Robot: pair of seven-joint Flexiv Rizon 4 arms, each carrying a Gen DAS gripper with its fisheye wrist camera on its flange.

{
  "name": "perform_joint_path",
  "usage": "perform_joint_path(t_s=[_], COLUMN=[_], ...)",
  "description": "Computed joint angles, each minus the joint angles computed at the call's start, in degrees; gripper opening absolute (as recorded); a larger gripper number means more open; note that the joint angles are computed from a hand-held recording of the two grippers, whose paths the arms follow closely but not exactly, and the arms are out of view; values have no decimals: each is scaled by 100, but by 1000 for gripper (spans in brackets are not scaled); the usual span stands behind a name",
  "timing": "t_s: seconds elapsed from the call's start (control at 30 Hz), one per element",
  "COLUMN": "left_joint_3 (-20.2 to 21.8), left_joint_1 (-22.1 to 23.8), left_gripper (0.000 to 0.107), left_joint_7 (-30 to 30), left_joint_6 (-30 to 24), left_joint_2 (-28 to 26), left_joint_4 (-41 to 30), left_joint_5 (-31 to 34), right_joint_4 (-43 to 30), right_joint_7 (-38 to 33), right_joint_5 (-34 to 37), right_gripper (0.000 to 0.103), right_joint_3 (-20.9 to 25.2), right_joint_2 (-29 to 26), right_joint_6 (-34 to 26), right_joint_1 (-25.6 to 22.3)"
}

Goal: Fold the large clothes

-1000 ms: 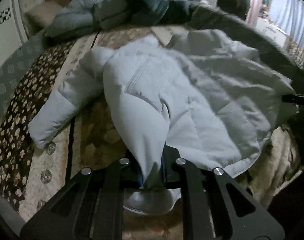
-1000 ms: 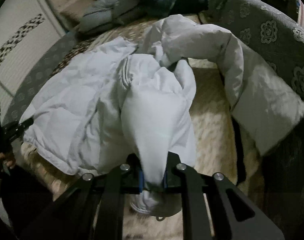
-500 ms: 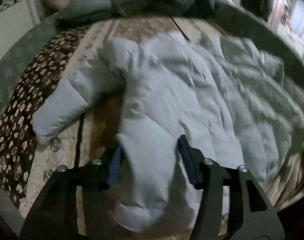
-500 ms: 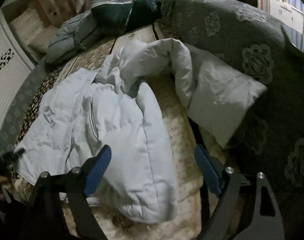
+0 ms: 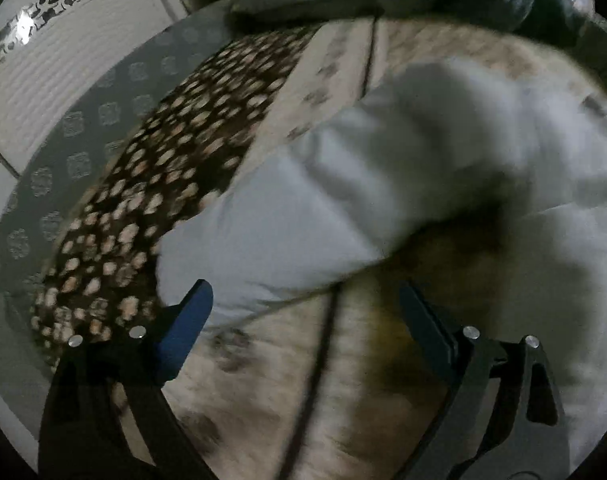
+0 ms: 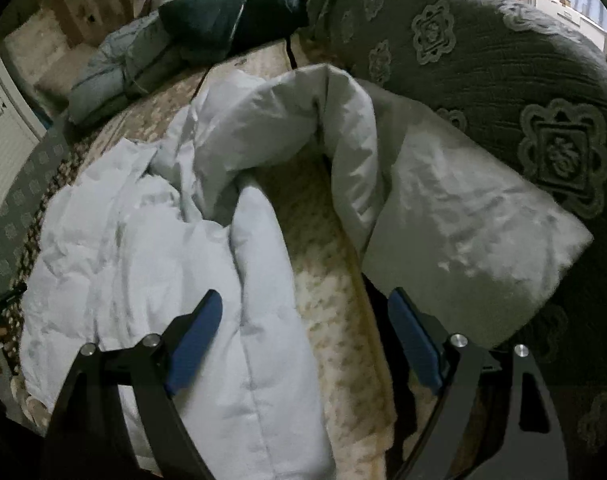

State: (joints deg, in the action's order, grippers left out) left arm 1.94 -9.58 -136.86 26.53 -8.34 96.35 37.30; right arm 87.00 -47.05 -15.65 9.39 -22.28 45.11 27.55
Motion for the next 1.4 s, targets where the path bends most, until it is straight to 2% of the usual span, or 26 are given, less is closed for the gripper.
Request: perform_joint_path(t_s=[0.07, 0.17, 0.27, 0.3, 0.33, 0.37, 0.4, 0.47, 0.57, 0.6, 0.63, 0.67, 0.7, 0.73, 0.77, 0.83, 0.87, 0.93, 0.97, 1.03, 1.07, 1.1, 1.13, 1.27, 1.33, 1.4], left_joint_3=[-194, -197, -106, -18, -37, 131, 398, 627, 814, 768, 775, 768, 703, 681, 677, 665, 662, 538, 511, 448, 428, 408, 386, 130, -91, -299], left_joint_1=[314, 507, 464, 397, 455, 356, 220, 250, 373, 505, 602, 690, 697, 713, 846, 1290, 1609, 1875, 1822, 1720, 1617, 1526, 1500, 1319, 1252, 1145], left_gripper=[92, 92, 92, 80, 61, 36, 23, 12, 8, 9, 9, 12, 12, 11, 11, 11, 13, 23, 29, 54, 75, 91, 95, 97, 97, 97], left_joint_7=[168, 404, 572, 696, 842, 1043, 980, 511, -800, -1065, -1029, -717, -459, -394, -463, -739, -434, 499, 653, 693, 404, 8, -220, -1502, -1647, -1274], left_joint_6=[4, 259, 362, 365, 338, 214, 381, 494, 316, 65, -23, 86, -79, -211, -306, -193, -6, -218, -585, -483, -475, -325, -197, 485, 894, 997], left_joint_2=[-82, -410, -768, -858, -997, -1112, -1198, -1068, -497, -235, -29, 109, 170, 193, 236, 230, 114, -179, -194, -147, -98, 11, 189, 880, 828, 705], left_joint_4=[79, 100, -116, -187, -282, -410, -478, -532, -459, -447, -404, -352, -439, -535, -693, -997, -1188, -1442, -1512, -1352, -1236, -1042, -837, 330, 659, 833], left_joint_5=[126, 165, 403, 380, 348, 194, 101, -67, 469, 856, 1232, 1590, 1947, 2247, 2245, 1748, 1127, 639, 582, 719, 773, 800, 744, 55, -434, -934], right_joint_4=[-104, -229, -416, -433, -484, -531, -574, -658, -743, -766, -763, -770, -750, -748, -739, -672, -634, -561, -556, -454, -416, -398, -403, -579, -641, -776], right_joint_7=[-75, -149, -152, -123, -108, -98, -62, -25, 65, 88, 120, 114, 84, 45, 15, 56, 80, 107, 158, 384, 520, 570, 555, 258, 97, -64], right_joint_5=[37, 33, 15, -7, -10, -10, -35, -83, -159, -153, -151, -152, -160, -186, -205, -227, -214, -246, -297, -478, -549, -580, -612, -742, -846, -1132], right_gripper=[85, 85, 85, 85, 85, 85, 85, 85, 85, 85, 85, 85, 85, 85, 85, 85, 85, 85, 85, 85, 85, 85, 85, 85, 85, 85], right_joint_3=[11, -22, -84, -108, -124, -135, -158, -182, -226, -224, -223, -214, -208, -207, -206, -220, -218, -239, -266, -374, -421, -424, -418, -382, -398, -516], right_joint_2=[-98, -243, -419, -439, -481, -516, -549, -598, -649, -659, -657, -662, -659, -660, -655, -616, -591, -536, -533, -481, -469, -471, -493, -699, -798, -998], right_joint_6=[-62, -96, -223, -239, -268, -295, -308, -320, -297, -297, -273, -253, -230, -238, -248, -250, -238, -188, -186, -163, -184, -194, -210, -522, -607, -867], right_joint_1=[-6, 2, 21, 30, 31, 32, 46, 75, 121, 121, 126, 127, 121, 126, 130, 139, 126, 102, 115, 147, 150, 131, 108, 108, 151, 275])
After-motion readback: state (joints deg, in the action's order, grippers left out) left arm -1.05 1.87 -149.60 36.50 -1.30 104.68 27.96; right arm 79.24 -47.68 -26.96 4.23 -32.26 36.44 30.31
